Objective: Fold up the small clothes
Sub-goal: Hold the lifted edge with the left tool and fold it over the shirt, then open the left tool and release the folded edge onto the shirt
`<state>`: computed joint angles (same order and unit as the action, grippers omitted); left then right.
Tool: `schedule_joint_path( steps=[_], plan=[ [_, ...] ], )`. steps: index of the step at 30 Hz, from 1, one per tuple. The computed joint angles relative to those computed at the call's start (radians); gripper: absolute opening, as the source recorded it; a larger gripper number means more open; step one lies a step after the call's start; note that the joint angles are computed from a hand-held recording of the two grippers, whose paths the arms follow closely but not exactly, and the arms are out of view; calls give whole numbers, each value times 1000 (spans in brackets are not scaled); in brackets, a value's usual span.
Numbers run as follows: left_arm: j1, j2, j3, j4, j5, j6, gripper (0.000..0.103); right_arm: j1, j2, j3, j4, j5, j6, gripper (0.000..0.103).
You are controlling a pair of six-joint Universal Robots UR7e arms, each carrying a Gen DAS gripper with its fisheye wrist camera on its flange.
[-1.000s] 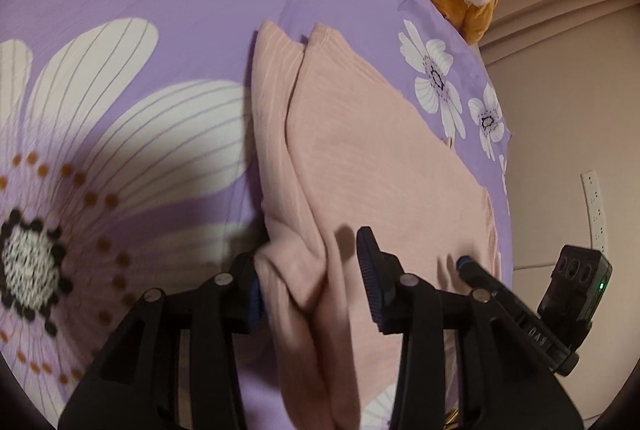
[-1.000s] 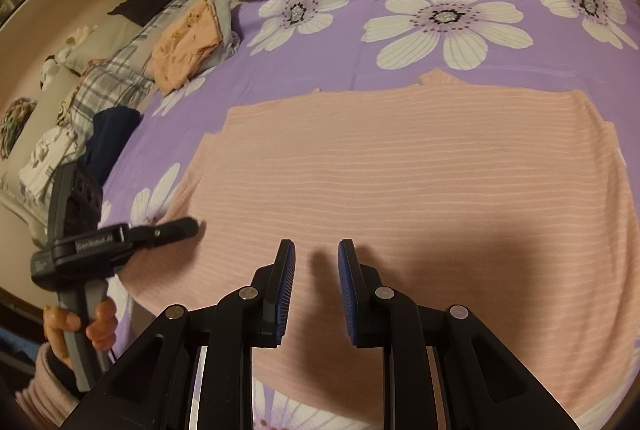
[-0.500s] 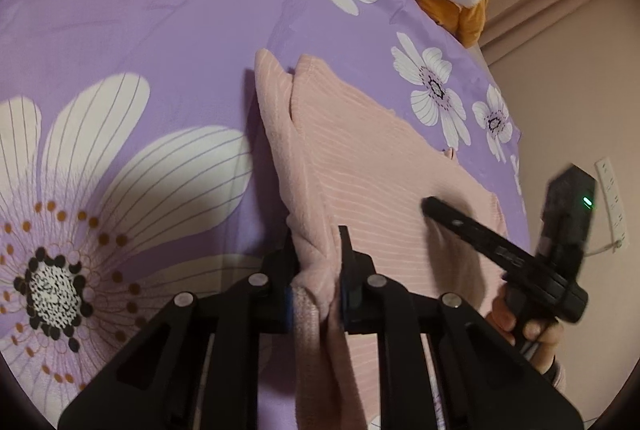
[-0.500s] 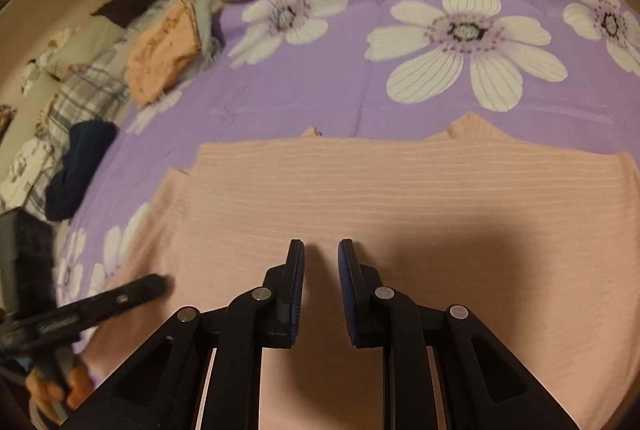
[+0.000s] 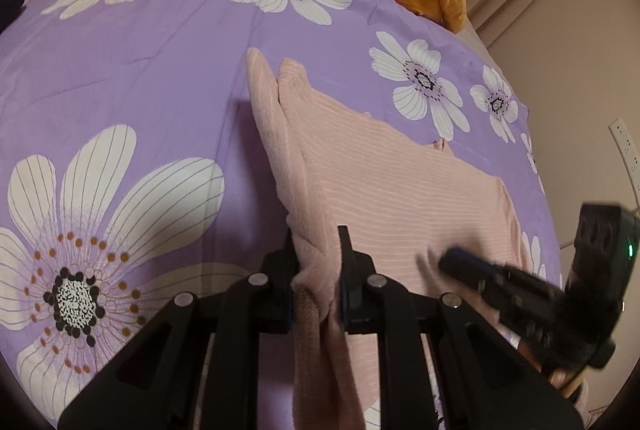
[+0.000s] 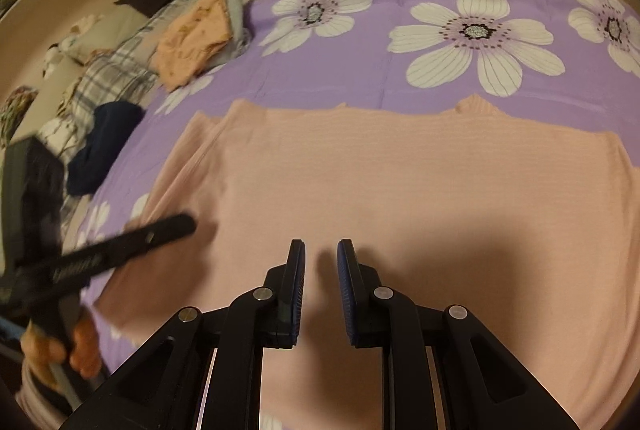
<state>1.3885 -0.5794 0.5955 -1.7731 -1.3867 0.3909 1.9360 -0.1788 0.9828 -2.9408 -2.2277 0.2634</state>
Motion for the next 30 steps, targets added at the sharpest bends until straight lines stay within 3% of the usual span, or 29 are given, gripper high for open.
schedule_joint_path(
  steps=[4,8,11,15,23,25,27,30],
  plan=[
    [-14,-25,53,-36,15,12,16,7,-8,50,-14,22,-1,20],
    [-28,-49,103,-60,25,22,16,-8,11,30,81,34,37,20],
    [-39,-69,145,-89,37,38,16,-10,14,43,37,51,9,20],
    [-54,-86,184,-118,43,53,16,-26,-24,111,-38,119,35,20],
    [-87,-111,264,-163,63,69,16,-73,-106,303,-302,258,133,20],
    [-97,-119,289,-172,64,74,16,-91,-121,349,-386,311,168,25],
    [-108,-125,317,-182,68,80,16,-109,-126,389,-478,371,217,36],
    [-121,-129,351,-194,79,83,16,-139,-123,436,-614,470,281,39]
  ],
)
